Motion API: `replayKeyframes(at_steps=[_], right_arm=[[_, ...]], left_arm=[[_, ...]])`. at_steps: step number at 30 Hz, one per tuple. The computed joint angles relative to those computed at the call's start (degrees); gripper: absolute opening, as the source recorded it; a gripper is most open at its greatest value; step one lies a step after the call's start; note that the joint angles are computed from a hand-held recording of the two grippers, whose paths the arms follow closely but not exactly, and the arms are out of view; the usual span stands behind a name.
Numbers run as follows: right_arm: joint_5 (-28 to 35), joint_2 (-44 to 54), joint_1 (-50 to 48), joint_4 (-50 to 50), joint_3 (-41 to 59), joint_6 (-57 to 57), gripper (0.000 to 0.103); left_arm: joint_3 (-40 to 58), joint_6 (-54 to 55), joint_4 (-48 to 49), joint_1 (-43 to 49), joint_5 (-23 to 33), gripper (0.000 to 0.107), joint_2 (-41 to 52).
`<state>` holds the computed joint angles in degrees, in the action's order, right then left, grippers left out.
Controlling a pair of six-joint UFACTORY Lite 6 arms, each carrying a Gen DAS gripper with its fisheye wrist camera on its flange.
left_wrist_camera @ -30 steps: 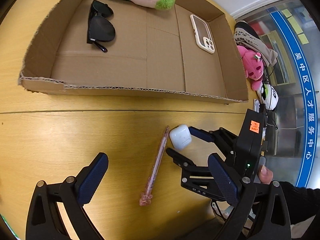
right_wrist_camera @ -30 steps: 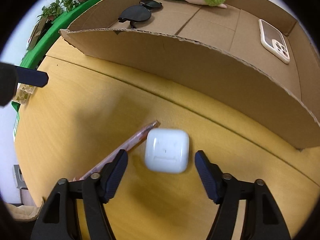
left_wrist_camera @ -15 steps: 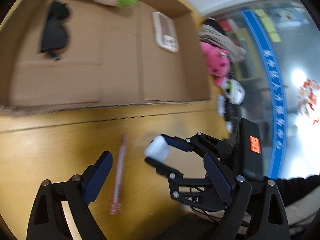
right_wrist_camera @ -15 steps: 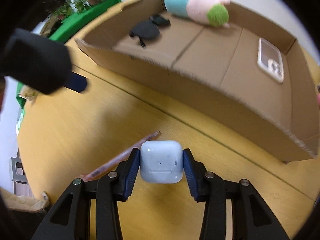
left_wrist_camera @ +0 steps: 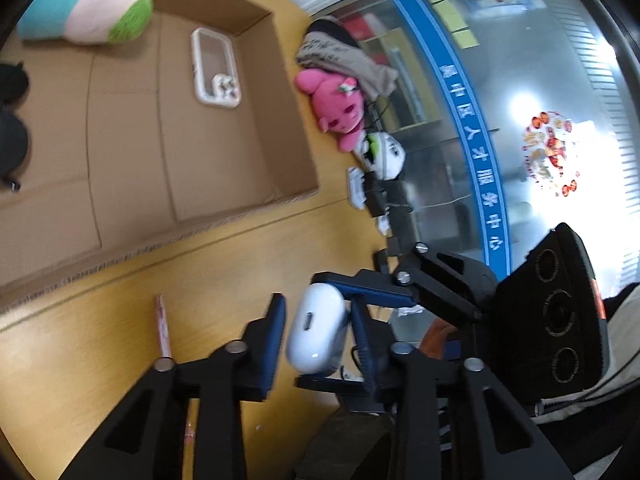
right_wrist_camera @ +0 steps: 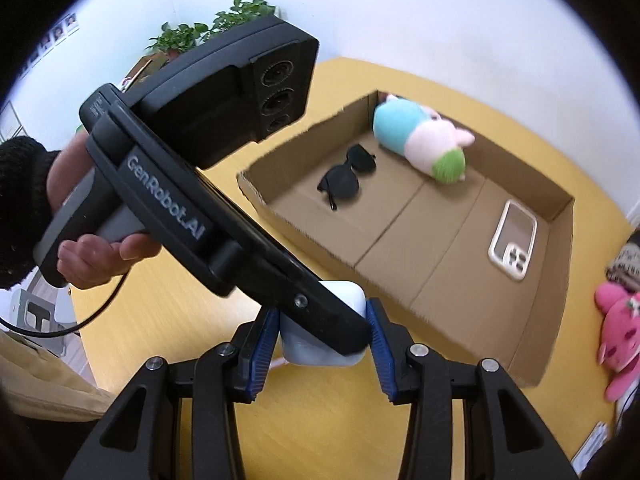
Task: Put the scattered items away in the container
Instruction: 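Pass the earbud case from the right gripper into the left gripper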
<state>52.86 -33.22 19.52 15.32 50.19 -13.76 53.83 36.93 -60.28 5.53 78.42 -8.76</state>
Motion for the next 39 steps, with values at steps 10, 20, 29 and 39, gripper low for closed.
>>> replayKeyframes(at_steps=[10, 20, 29, 39], right_arm=[[3.9, 8.9, -5.2, 3.5, 9.3, -9.6, 0.042], [4.3, 24.8, -9.6, 5.8, 22.7, -17.6, 0.042], [4.6, 37.9, -12.7, 6.7, 31.7, -22.8, 0.042], [1.0, 57.9, -15.6, 8.8, 43.4, -33.8, 0.042]], left_arm=[[11.6, 2.3, 2.0, 5.1, 4.1, 0.026, 8.3], [31.5, 2.6, 3.4, 5.9, 5.9, 0.024, 24.2], [48.2, 1.4, 6.1, 4.4, 5.9, 0.024, 40.5], [87.9, -9.7, 11.5, 2.6, 9.9, 0.024, 72.3]])
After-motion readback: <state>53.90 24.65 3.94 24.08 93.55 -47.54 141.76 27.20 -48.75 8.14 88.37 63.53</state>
